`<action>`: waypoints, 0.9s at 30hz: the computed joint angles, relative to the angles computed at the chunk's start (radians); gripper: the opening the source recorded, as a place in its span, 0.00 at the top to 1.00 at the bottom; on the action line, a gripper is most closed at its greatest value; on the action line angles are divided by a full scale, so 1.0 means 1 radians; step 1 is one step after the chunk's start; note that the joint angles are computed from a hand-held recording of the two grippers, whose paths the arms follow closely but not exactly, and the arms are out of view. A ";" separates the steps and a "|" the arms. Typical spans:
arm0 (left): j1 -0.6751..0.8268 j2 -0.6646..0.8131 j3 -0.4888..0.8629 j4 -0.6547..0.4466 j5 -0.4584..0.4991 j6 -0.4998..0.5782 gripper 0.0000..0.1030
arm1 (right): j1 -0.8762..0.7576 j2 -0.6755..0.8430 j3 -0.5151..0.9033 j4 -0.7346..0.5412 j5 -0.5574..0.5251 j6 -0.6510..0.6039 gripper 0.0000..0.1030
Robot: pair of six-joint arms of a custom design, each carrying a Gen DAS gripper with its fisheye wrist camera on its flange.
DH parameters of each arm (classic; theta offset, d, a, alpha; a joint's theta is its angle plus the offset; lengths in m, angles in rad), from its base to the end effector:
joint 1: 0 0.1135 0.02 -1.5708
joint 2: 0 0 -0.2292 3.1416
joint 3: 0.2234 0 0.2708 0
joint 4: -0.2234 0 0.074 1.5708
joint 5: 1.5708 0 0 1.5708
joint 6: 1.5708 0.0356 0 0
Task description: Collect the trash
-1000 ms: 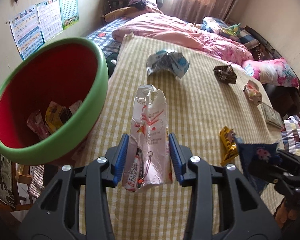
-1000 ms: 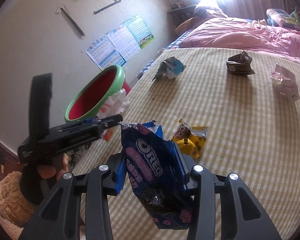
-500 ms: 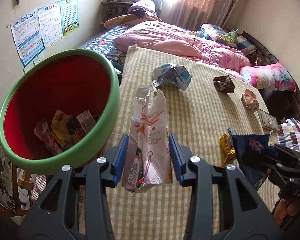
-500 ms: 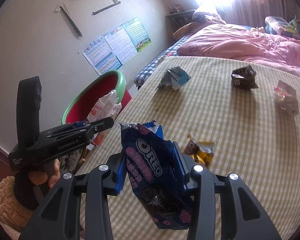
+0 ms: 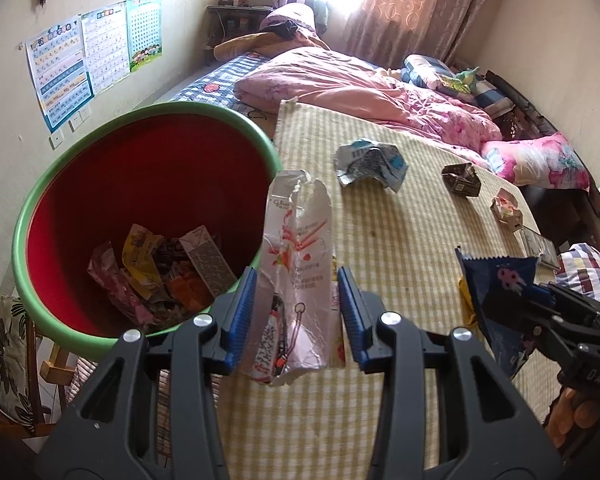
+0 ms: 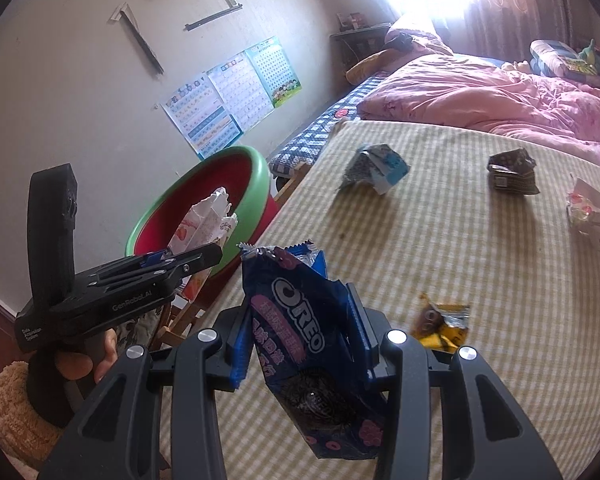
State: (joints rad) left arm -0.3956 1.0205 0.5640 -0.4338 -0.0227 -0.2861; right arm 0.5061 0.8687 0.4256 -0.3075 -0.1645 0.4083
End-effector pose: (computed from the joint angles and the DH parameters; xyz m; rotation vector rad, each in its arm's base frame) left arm 0.2149 -0.0889 0.1611 0.1258 2.4767 -0.2669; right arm 0.1862 0.1098 0.1550 -0.2031 2.3913 0.6377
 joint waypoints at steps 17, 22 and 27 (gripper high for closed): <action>0.251 -0.159 -0.040 -0.075 0.166 0.167 0.62 | 0.203 0.185 0.125 0.089 0.160 0.111 0.61; 0.305 -0.145 -0.034 -0.074 0.208 0.214 0.62 | 0.237 0.245 0.168 0.107 0.189 0.135 0.61; 0.359 -0.111 -0.024 -0.067 0.254 0.263 0.62 | 0.267 0.293 0.199 0.123 0.225 0.162 0.61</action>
